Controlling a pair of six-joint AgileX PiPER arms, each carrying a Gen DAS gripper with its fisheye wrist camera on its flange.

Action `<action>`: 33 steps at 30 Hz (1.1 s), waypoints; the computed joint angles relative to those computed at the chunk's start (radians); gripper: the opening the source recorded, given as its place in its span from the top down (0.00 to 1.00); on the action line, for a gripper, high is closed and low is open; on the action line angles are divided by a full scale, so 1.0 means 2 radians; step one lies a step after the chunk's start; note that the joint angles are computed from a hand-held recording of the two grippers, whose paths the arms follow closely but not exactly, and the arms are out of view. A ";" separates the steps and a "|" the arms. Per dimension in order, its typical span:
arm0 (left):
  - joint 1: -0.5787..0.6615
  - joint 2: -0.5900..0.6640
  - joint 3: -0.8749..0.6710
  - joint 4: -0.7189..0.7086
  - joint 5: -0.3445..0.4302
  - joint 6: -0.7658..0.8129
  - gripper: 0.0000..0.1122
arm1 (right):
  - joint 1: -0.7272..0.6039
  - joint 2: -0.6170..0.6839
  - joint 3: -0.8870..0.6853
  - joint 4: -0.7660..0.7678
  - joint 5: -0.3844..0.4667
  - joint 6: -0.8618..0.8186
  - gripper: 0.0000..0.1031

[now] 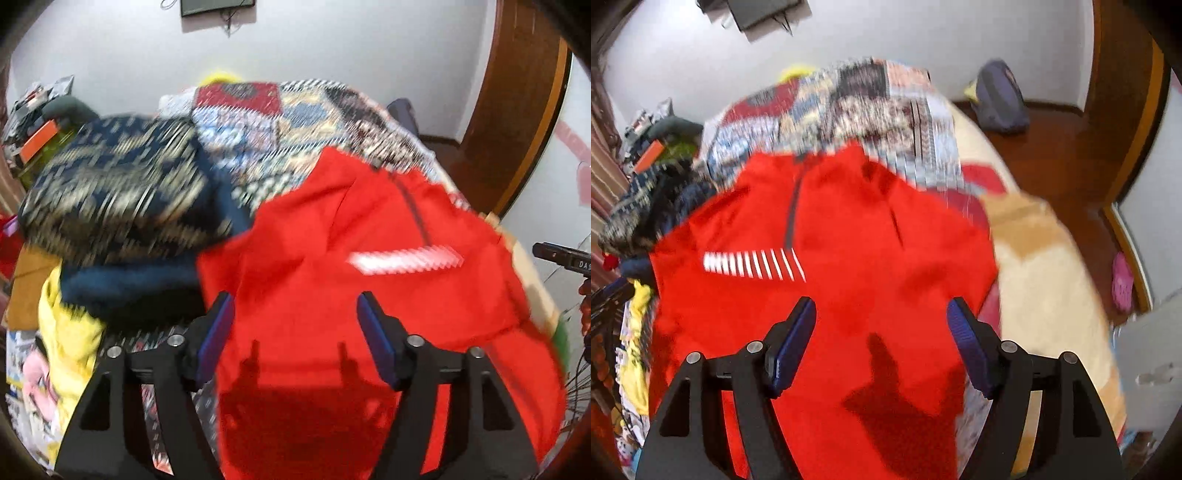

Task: Fold large clothes
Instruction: 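Grasp the jacket hem with both tools and lift it toward the collar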

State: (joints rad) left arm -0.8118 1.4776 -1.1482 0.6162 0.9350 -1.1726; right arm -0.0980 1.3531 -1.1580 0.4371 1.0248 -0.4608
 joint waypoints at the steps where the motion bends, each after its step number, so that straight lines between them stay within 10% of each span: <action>1: 0.013 0.010 -0.018 -0.008 -0.008 0.018 0.37 | 0.001 0.008 -0.017 0.004 0.000 0.001 0.32; 13: 0.157 0.189 -0.243 -0.152 -0.053 0.207 0.33 | 0.063 0.163 -0.172 0.008 -0.047 0.059 0.29; 26: 0.223 0.431 -0.498 -0.260 0.017 0.320 0.33 | 0.119 0.413 -0.398 -0.011 0.007 0.140 0.29; 31: 0.237 0.434 -0.456 -0.311 -0.033 0.342 0.33 | 0.123 0.411 -0.357 -0.012 -0.033 0.120 0.30; 33: 0.241 0.416 -0.418 -0.333 -0.062 0.357 0.42 | 0.127 0.389 -0.316 -0.006 -0.059 0.091 0.47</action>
